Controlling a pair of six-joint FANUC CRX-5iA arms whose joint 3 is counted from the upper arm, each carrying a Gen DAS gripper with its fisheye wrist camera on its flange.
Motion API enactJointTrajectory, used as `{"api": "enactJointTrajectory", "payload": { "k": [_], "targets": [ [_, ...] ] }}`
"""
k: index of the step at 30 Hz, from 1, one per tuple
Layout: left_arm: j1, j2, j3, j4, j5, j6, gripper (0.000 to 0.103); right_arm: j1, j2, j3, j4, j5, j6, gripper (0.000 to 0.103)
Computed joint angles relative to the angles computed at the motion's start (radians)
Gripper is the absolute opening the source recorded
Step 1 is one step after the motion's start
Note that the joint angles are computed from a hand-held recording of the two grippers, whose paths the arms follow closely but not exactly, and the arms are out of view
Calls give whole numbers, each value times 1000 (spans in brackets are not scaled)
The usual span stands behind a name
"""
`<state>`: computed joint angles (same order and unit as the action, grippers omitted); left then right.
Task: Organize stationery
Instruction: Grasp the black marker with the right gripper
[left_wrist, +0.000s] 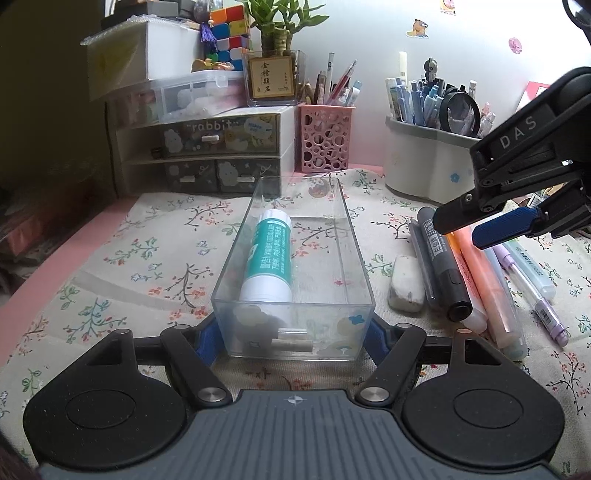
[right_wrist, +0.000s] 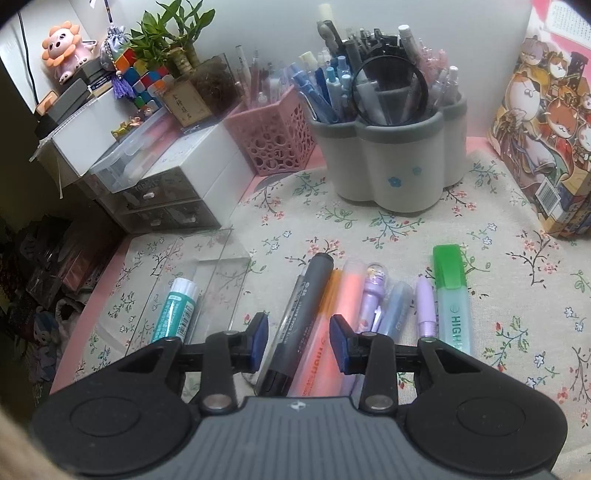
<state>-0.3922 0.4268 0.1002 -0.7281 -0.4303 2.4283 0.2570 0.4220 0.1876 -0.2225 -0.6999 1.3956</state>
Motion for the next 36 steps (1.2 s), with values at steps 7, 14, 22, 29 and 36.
{"api": "enactJointTrajectory", "payload": {
  "k": [7,14,22,29,36],
  "targets": [
    [-2,3,8,-18,18,9,72,40,14,1,89,12,-36,29],
    [31,14,3,99,50,-110,72,62,42,4,166,-10,-88,31],
    [33,19,10,126,30,-145,72,77,47,-7,236,-11,-86,21],
    [38,20,8,138,34,-155,72,54,77,70,155,-85,-65,13],
    [35,20,10,130,31,-149,72,30,43,30,79,-43,-67,12]
  ]
}}
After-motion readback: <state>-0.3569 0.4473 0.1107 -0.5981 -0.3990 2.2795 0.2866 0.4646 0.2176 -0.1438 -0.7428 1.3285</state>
